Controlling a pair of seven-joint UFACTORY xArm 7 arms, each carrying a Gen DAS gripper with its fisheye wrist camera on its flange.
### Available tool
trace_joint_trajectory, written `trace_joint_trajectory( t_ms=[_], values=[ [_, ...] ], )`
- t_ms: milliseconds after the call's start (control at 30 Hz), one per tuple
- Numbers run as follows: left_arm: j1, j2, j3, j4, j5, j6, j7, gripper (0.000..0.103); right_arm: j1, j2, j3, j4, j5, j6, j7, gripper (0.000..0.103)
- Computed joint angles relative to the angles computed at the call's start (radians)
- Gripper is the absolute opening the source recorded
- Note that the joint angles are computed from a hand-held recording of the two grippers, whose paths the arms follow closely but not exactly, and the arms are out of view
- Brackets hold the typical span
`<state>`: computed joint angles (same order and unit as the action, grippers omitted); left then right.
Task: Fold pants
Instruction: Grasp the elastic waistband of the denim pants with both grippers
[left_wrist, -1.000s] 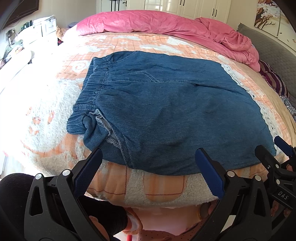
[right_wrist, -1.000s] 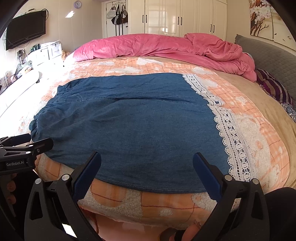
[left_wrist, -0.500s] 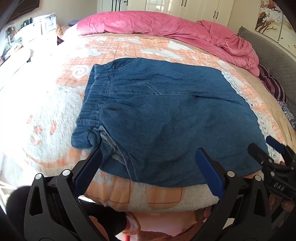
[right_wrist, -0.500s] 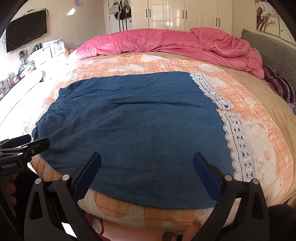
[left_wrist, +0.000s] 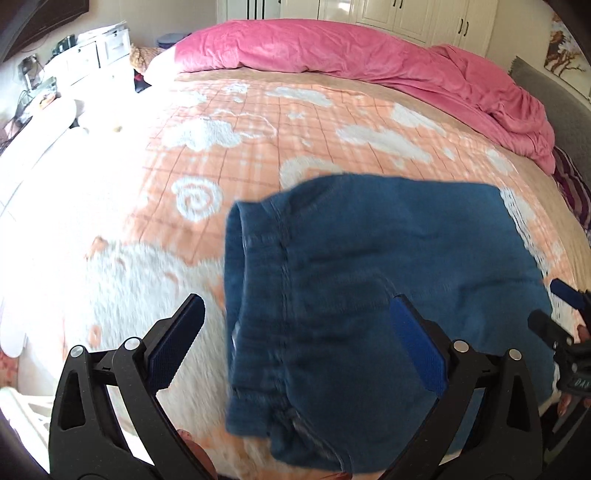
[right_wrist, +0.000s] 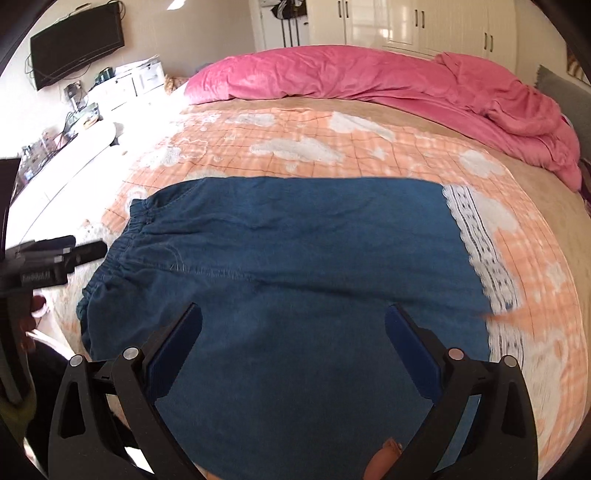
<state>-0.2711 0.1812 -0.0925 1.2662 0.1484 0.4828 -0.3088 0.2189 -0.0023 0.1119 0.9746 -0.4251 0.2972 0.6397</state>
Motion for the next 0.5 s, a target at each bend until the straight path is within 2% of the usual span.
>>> trace_joint_trajectory(
  t_ms=[133, 233, 300, 400, 500],
  values=[
    [0.04, 0.119, 0.014, 0.152, -0.054, 0.028, 0.068, 0.094, 0.005, 0.094, -0.01, 0.12, 0.006, 0.045, -0.107, 0.099],
    [0.065, 0.174, 0.026, 0.189, -0.059, -0.013, 0.114, 0.094, -0.004, 0.172, -0.002, 0.218, 0.14, 0.068, -0.286, 0.099],
    [0.108, 0.217, -0.011, 0.232, -0.133, 0.012, 0.204, 0.094, -0.003, 0.227, -0.004, 0.288, 0.186, 0.079, -0.37, 0.099],
    [0.158, 0.279, -0.053, 0.29, -0.264, 0.047, 0.282, 0.094, 0.012, 0.339, -0.021, 0.439, 0.215, 0.143, -0.441, 0.099],
    [0.134, 0.334, -0.03, 0.35, -0.261, 0.075, 0.294, 0.094, 0.03, 0.452, -0.049, 0.6, 0.234, 0.235, -0.465, 0.099]
  ],
)
